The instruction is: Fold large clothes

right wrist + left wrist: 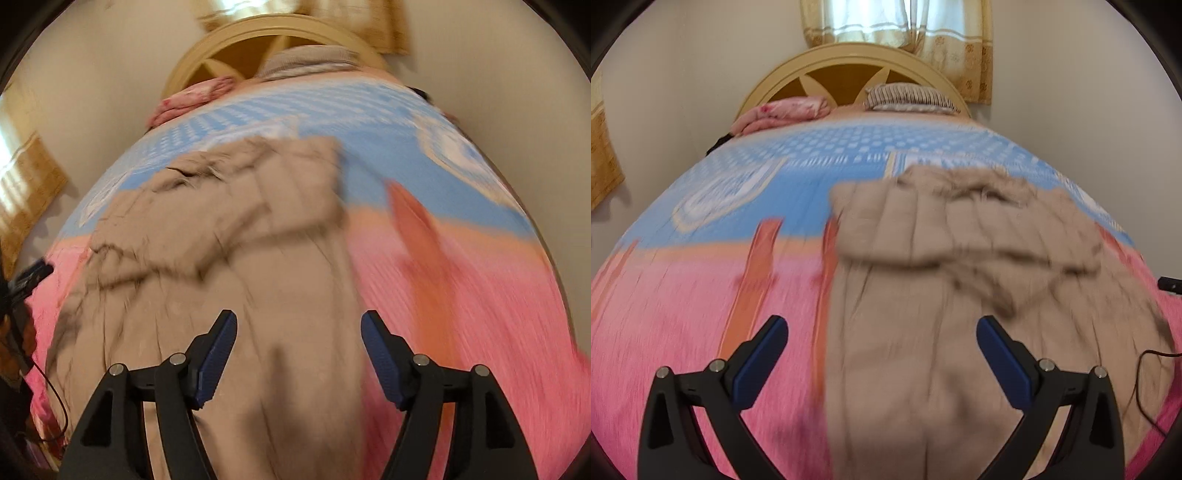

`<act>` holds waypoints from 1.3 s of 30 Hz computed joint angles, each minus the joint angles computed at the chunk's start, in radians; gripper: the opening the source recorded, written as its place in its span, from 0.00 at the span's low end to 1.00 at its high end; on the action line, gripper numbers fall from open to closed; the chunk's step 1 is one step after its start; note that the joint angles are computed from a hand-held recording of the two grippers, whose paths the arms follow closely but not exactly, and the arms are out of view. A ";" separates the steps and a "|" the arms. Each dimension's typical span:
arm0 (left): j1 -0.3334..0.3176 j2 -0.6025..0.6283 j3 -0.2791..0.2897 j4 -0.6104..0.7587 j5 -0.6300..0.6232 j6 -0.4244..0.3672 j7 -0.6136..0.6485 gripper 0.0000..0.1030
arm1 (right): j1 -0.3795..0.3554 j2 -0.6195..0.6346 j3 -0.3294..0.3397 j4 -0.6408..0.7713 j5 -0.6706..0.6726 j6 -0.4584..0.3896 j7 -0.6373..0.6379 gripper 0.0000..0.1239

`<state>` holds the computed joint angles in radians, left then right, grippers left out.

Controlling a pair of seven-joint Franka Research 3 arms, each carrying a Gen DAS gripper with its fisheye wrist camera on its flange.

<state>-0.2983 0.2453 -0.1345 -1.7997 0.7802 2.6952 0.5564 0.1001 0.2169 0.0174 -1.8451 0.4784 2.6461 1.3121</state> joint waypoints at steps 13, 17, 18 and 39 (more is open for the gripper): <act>0.052 -0.232 -0.070 -0.412 -0.077 0.119 -0.103 1.00 | 0.057 -0.298 -0.022 -0.466 0.317 0.116 -0.111 0.57; 0.057 -0.253 -0.085 -0.459 -0.031 0.143 -0.156 1.00 | 0.088 -0.311 -0.028 -0.502 0.475 0.128 -0.233 0.57; 0.059 -0.252 -0.087 -0.466 -0.027 0.155 -0.166 1.00 | 0.097 -0.315 -0.026 -0.510 0.511 0.150 -0.264 0.56; 0.085 -0.323 -0.072 -0.539 0.061 0.416 -0.149 0.11 | 0.102 -0.449 -0.056 -0.585 1.147 -0.002 -0.758 0.06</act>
